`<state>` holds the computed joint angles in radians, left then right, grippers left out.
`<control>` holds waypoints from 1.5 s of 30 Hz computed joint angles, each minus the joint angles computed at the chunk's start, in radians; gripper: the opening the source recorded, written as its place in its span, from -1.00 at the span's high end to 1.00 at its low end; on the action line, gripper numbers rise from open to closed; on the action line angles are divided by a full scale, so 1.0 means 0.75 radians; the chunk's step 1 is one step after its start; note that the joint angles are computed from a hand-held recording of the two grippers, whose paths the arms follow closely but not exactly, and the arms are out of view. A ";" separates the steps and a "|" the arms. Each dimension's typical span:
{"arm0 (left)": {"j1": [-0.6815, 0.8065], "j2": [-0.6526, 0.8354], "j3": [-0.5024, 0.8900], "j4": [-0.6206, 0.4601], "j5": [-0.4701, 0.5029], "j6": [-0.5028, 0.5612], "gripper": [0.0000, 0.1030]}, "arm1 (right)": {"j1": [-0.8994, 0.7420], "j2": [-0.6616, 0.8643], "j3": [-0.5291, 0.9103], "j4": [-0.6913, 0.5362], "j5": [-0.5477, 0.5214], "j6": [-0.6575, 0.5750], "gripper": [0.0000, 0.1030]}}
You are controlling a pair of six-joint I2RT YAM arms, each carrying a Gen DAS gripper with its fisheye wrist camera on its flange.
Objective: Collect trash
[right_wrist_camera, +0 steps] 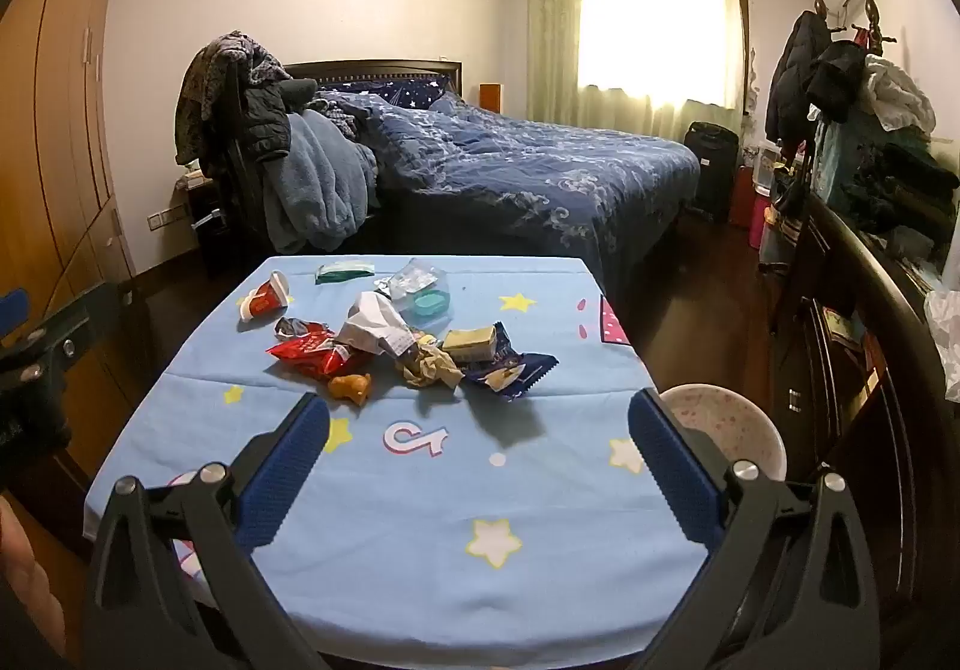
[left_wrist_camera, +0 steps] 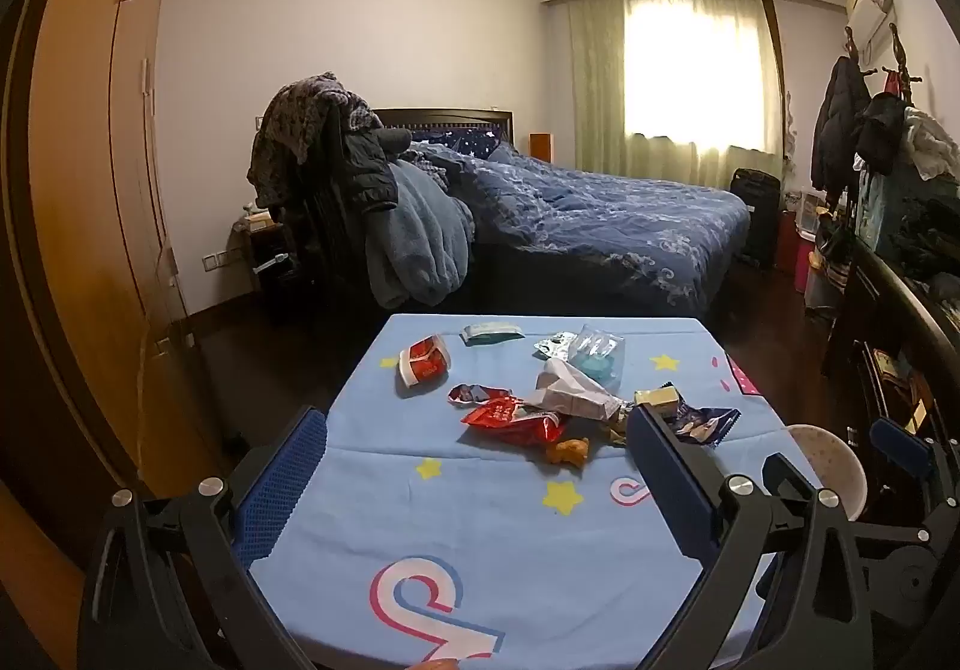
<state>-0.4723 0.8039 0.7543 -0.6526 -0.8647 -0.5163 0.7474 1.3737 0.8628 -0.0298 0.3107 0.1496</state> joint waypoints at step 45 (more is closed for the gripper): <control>0.203 0.056 -0.079 0.165 0.187 0.118 -0.93 | -0.040 0.167 0.089 -0.015 -0.082 -0.002 -0.94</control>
<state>-0.3202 0.8456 0.6952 -0.5289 -0.7248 -0.4275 0.7178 1.4990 0.9297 -0.0409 0.2495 0.1479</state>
